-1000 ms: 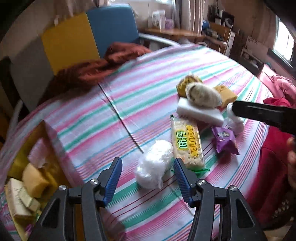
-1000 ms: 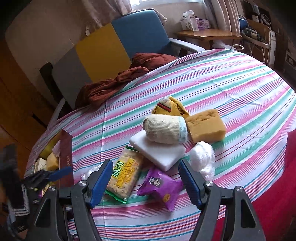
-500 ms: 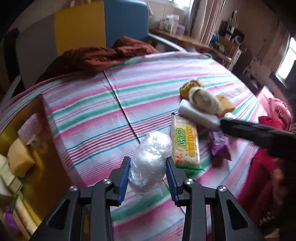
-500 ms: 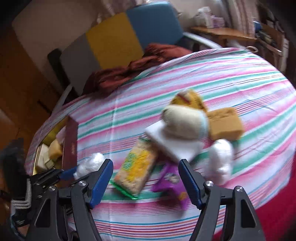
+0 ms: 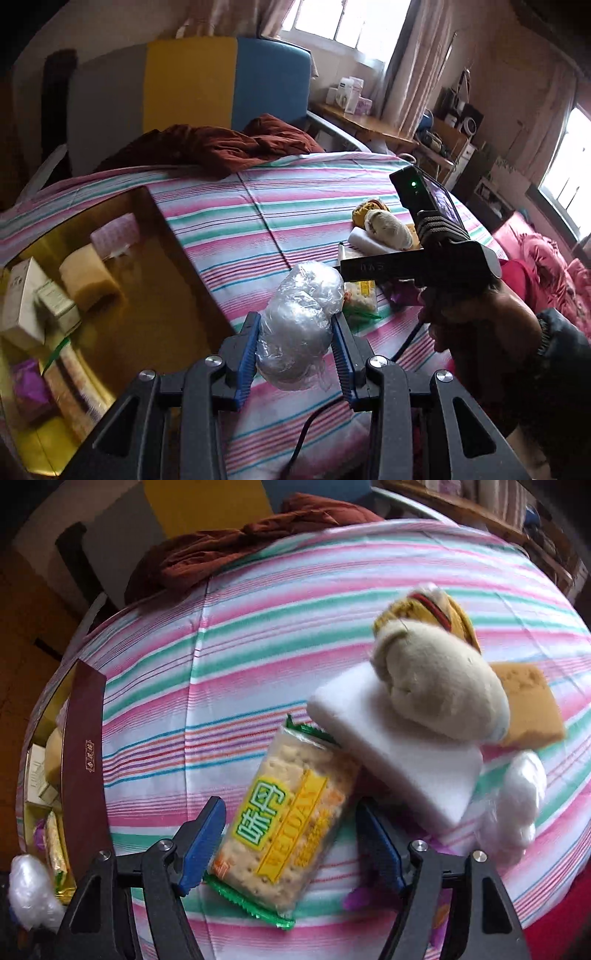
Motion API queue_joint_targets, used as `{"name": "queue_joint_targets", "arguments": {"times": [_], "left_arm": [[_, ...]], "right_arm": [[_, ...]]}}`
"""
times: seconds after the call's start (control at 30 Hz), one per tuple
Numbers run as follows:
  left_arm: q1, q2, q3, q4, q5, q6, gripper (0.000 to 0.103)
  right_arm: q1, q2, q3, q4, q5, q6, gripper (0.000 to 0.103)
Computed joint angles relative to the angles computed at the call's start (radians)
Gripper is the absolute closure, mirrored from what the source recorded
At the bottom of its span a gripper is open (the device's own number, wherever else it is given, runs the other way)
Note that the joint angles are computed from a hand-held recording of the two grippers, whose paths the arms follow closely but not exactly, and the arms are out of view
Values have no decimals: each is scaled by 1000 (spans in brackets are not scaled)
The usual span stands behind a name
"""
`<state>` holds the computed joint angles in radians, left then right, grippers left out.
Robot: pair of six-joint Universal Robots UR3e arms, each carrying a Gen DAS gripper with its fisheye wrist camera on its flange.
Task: Organize objects
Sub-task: 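Grasp the plastic-wrapped ball with left tool while right tool grasps cracker packet, then carry plastic ball and cracker packet into the gold tray and release both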
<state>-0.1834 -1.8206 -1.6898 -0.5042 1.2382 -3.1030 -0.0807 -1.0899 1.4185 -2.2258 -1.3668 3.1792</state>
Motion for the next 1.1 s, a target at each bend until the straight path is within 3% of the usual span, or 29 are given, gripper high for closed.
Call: {"name": "queue_joint_targets", "arguments": {"times": [0.13,0.23,0.67,1.0,1.1], "left_arm": [[36,65,-92,27,-21,-13,65],[67,122,-157,31,-32,-12,65],[339,412,-428,16,-56,2,65],[600,564,-598,1,-19,48,64],[628,576,-628,15,-14,51,51]], "right_arm": [[50,-3,14,-38,-100,-59,47],[66,-22,42,-60,-96,-93,55],[75,-218,242,-219,66,-148,56],[246,-166,60,-198,164,-131,56],[319,-82,-56,-170,172,-142,55]]}}
